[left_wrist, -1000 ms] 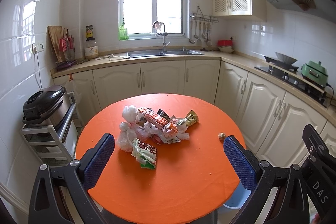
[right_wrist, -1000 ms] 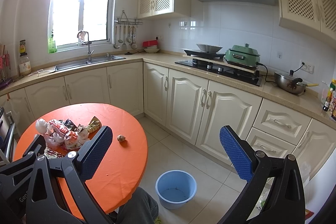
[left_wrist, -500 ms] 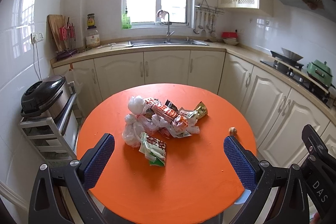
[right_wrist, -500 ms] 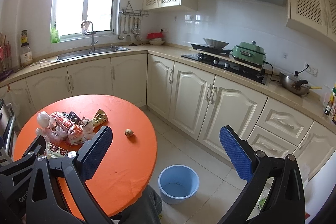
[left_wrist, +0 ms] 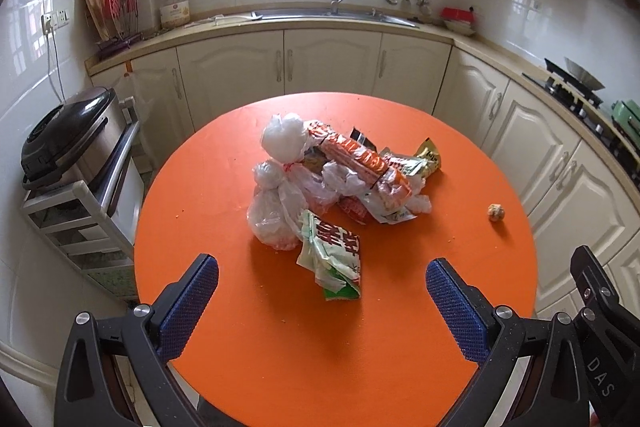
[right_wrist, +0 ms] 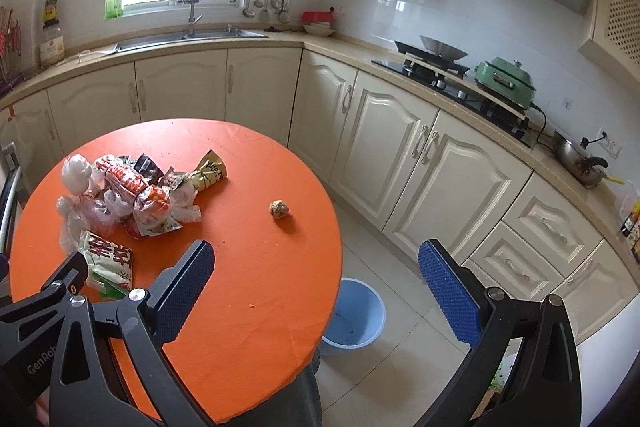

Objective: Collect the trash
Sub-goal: 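Lower the left tool onto the green-and-white snack wrapper and close it, then grasp the clear plastic bag with the right tool while the left tool holds the wrapper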

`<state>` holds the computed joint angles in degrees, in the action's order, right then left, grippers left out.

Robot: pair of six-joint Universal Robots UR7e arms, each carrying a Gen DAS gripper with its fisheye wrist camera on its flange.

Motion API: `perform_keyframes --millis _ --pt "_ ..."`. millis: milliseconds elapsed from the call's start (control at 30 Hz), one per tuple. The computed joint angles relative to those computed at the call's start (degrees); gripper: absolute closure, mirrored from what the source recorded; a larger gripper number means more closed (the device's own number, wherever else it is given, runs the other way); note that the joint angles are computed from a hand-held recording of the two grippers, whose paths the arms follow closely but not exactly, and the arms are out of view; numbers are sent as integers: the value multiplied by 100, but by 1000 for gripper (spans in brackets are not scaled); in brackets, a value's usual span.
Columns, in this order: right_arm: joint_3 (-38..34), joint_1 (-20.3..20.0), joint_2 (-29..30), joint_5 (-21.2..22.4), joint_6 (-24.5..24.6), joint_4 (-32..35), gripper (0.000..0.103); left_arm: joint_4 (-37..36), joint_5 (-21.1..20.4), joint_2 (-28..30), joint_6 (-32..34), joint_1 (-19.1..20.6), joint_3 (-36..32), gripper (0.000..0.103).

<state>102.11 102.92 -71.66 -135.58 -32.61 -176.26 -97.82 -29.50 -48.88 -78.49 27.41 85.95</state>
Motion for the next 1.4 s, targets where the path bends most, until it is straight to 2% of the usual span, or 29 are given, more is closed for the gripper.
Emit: perform_keyframes --millis 167,300,533,633,700,733,767,867,1000,1067,1133,1400 --pt "-270 -40 406 -258 261 583 0 -773 -354 -138 680 407 133 1" --pt "-488 -118 643 -355 428 1044 0 -1142 -582 -149 970 658 86 1" --pt "-902 -327 984 -325 776 1761 0 -1105 -883 66 1240 1015 -349 2" --pt "-1023 -398 1097 -392 838 1953 0 -686 -1027 299 1182 1164 -728 3" --pt "-1112 -450 1177 -481 865 2074 0 -705 -1161 395 1280 1228 -808 14" --pt "-1147 -482 1195 -486 883 2134 0 -647 -1274 448 1327 1267 -892 26" --pt "-1174 -502 1187 -477 929 2213 0 -417 -1256 529 1295 1280 -1021 29" --pt "-1236 -565 1179 -449 1076 2347 0 -302 -1073 561 1465 1226 -1047 52" --pt "-1218 -580 1128 -427 1155 2421 0 -586 -1185 429 1672 1187 -866 60" --pt "-1160 -555 1076 -429 1133 2380 0 -788 -1170 333 1800 1102 -718 72" --pt "-1117 -522 1043 -453 1097 2306 0 -783 -1083 332 1841 1015 -719 77" --pt "-800 -298 858 -551 1070 1979 0 -1028 -1088 -68 1916 788 -172 82"
